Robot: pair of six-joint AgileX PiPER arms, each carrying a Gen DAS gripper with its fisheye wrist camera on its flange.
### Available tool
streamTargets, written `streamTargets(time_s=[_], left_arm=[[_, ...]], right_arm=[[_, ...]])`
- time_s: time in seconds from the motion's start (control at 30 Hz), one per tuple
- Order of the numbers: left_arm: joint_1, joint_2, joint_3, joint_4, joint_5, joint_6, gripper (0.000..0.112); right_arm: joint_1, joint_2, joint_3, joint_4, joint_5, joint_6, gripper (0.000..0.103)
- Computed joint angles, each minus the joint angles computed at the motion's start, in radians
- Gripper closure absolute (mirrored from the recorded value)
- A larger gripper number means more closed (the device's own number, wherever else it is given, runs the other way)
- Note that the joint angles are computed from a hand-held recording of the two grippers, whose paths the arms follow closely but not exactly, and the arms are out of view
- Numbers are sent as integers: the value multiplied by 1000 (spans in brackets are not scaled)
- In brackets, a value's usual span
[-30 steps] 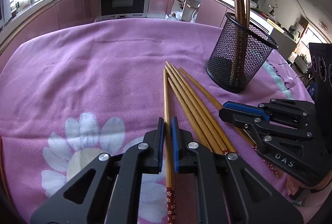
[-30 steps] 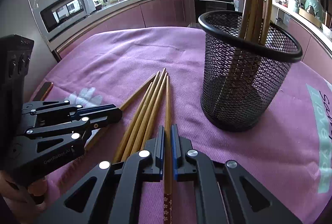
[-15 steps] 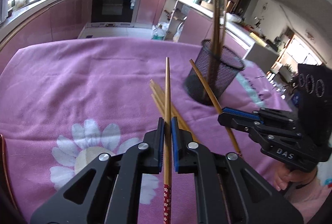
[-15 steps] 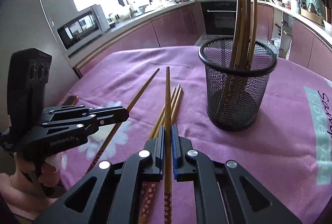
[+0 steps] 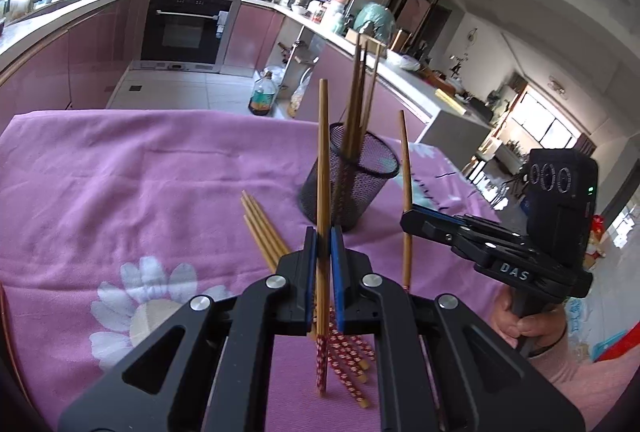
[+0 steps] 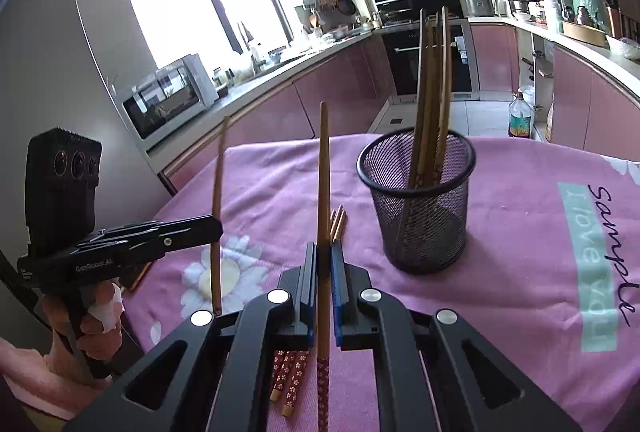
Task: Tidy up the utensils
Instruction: 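Lift both chopsticks upright and carry them over the mesh holder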
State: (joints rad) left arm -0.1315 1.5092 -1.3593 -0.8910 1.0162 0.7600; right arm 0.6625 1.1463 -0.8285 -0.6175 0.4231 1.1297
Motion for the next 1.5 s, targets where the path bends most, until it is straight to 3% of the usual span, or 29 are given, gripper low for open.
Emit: streamTargets(time_s=[0.37,0.83,1.5], left_arm=[[16,2,-60,-62,42,10,105],[-61,61,-224,-48,-10,-47,105],[-170,190,-558,70,-18,-191,105]], right_arm=[[-20,-64,9,-50,3,37,98],[-35,-97,-64,-111,62,18,98],[-153,-86,-200,-32,52,-184,98]])
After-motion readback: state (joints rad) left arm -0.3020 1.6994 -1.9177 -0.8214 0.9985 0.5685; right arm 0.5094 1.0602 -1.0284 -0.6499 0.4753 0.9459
